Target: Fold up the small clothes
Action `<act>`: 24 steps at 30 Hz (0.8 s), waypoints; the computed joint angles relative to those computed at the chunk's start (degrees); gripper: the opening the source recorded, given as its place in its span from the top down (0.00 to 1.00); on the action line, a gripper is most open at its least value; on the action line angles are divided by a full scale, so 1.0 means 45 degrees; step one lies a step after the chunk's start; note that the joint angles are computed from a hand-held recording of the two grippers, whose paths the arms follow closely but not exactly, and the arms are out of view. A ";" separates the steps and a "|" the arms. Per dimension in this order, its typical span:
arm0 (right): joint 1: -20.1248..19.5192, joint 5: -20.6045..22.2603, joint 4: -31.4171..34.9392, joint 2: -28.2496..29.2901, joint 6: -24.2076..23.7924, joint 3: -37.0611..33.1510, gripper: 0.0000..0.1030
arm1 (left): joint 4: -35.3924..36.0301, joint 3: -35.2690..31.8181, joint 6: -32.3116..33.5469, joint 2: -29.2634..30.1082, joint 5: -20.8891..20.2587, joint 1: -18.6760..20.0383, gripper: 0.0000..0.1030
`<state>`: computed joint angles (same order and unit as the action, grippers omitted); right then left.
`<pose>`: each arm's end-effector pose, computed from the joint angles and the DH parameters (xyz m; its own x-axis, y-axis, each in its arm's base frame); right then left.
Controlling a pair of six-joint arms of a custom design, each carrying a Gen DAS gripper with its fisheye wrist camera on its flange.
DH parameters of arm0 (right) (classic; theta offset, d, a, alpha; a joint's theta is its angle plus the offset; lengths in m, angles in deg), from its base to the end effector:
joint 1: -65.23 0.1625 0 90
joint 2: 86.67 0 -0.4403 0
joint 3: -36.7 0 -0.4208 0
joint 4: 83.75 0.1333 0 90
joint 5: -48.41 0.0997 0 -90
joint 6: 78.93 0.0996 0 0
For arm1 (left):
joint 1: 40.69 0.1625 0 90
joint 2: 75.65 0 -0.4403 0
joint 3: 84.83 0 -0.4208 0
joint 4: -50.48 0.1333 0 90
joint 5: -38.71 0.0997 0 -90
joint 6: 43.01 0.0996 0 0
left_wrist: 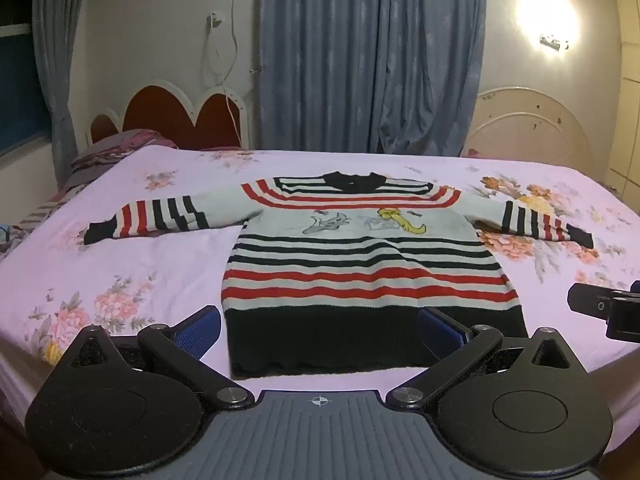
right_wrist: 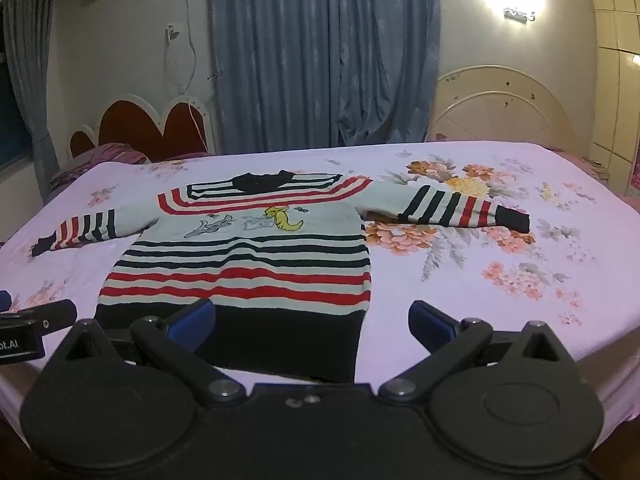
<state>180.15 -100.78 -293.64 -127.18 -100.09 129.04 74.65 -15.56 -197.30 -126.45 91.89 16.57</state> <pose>0.3296 -0.5960 0.1911 -0.6894 0.3502 0.6341 -0.4357 0.4989 -0.7492 -0.1992 -0.6667 0.2430 -0.6626 0.3031 -0.6849 0.7256 0.4864 -0.4867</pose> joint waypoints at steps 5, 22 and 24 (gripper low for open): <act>-0.0025 0.0045 0.0076 -0.0035 0.0044 0.0042 0.01 | 0.0063 -0.0052 -0.0060 0.0061 -0.0047 -0.0016 0.00; -0.0148 0.0359 0.0248 -0.0191 0.0037 0.0106 0.01 | 0.0045 -0.0218 -0.0055 0.0211 -0.0227 -0.0052 0.00; -0.0157 0.0350 0.0255 -0.0212 0.0061 0.0151 0.01 | 0.0041 -0.0199 -0.0054 0.0210 -0.0258 -0.0068 0.00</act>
<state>179.44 -99.20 -292.49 -128.14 -99.82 129.72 74.84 -16.46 -197.54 -125.51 90.73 16.26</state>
